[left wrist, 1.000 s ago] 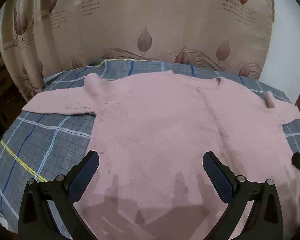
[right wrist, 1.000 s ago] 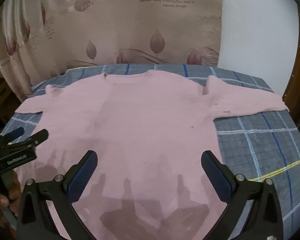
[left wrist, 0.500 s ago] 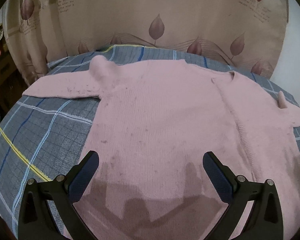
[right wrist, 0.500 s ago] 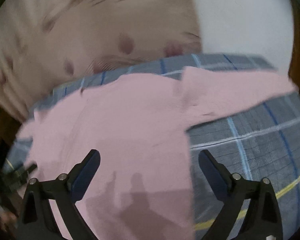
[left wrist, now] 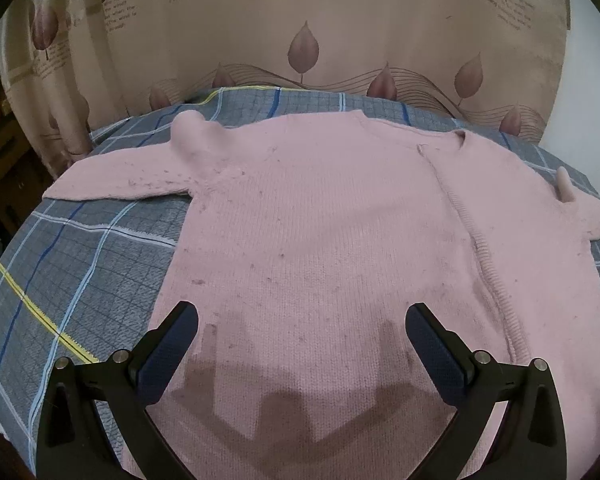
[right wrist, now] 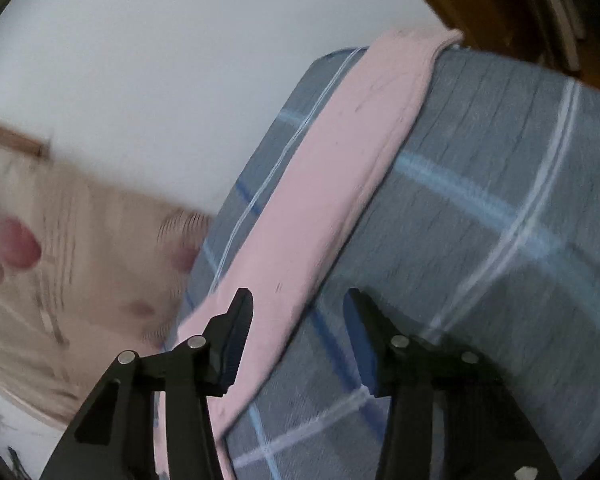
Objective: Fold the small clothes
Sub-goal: 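Grasp the sweater sleeve cuff with the right gripper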
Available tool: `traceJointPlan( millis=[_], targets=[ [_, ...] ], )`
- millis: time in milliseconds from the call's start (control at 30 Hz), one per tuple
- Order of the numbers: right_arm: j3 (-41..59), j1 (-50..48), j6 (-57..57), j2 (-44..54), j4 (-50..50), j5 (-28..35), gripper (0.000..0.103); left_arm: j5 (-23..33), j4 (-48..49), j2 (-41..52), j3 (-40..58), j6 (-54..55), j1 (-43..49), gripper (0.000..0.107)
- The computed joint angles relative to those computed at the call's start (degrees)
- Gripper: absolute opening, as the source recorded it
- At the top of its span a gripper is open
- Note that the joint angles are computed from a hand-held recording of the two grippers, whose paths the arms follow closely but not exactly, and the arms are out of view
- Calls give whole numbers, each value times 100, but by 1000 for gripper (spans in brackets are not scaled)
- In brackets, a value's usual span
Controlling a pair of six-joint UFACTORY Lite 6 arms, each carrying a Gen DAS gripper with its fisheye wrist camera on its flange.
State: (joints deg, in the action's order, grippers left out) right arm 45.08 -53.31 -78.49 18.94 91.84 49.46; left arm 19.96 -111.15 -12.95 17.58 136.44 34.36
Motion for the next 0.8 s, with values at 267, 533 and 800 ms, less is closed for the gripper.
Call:
traceJointPlan(
  millis=[267,533,800],
  targets=[
    [1854,-23,1044,1289,-384,2,42,52,7,159,60,-51,10,103],
    [2648,164,1468,1802,-519,-236,19,-13,18,368,172,-146,-73,103],
    [2385,-57,1088,1739,-124,-228,7,74,497,571,342,-641,67,103]
  ],
)
